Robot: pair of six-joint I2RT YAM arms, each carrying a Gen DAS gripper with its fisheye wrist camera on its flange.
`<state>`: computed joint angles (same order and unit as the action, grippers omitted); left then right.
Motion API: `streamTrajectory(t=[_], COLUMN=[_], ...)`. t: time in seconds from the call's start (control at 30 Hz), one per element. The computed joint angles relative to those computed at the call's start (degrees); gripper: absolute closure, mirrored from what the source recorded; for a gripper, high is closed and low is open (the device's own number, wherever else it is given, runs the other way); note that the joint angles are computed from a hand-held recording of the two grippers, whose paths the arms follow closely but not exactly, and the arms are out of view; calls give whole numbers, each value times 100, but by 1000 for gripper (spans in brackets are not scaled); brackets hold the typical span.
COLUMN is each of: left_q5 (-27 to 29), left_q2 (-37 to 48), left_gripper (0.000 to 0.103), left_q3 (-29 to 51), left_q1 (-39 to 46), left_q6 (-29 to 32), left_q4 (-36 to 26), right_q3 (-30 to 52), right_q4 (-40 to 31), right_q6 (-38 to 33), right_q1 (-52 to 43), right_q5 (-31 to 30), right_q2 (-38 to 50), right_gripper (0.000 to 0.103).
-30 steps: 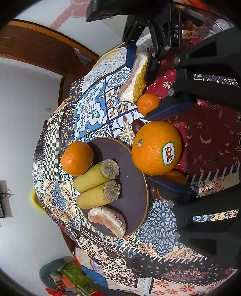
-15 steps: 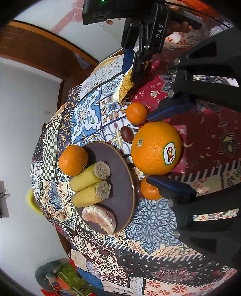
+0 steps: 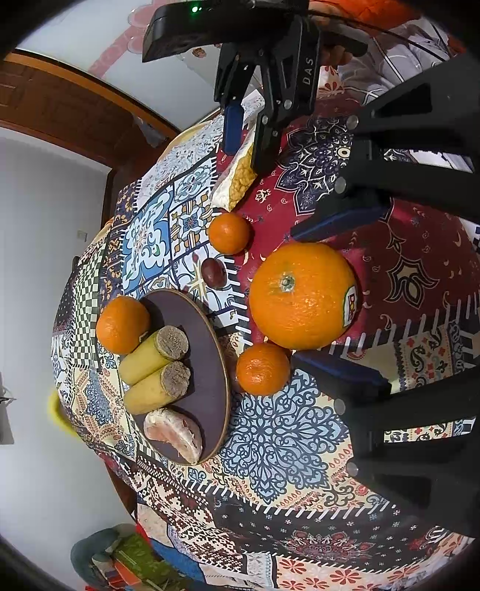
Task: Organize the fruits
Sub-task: 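Grasp the Dole-labelled orange with the left tool while the right tool grasps a pomelo segment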
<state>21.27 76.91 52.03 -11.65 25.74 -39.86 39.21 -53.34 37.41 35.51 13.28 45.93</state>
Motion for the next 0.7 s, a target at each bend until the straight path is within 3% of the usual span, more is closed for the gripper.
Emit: streamTrajectory(t=[0.3, 0.5, 0.7], left_q5=[-89, -447, -440], left_q2=[143, 109, 93], left_gripper=[41, 39, 39], left_q3=[-12, -260, -249], left_q1=[-157, -368, -362], left_q6=[-214, -473, -467], left_q4=[275, 698, 684], right_q3=[-214, -231, -114], right_q4=[328, 356, 254], right_q6=[-341, -194, -108], right_q1=[-330, -81, 111], right_q5=[-415, -168, 16], right_q2=[-1, 19, 99], right_gripper=[44, 50, 53])
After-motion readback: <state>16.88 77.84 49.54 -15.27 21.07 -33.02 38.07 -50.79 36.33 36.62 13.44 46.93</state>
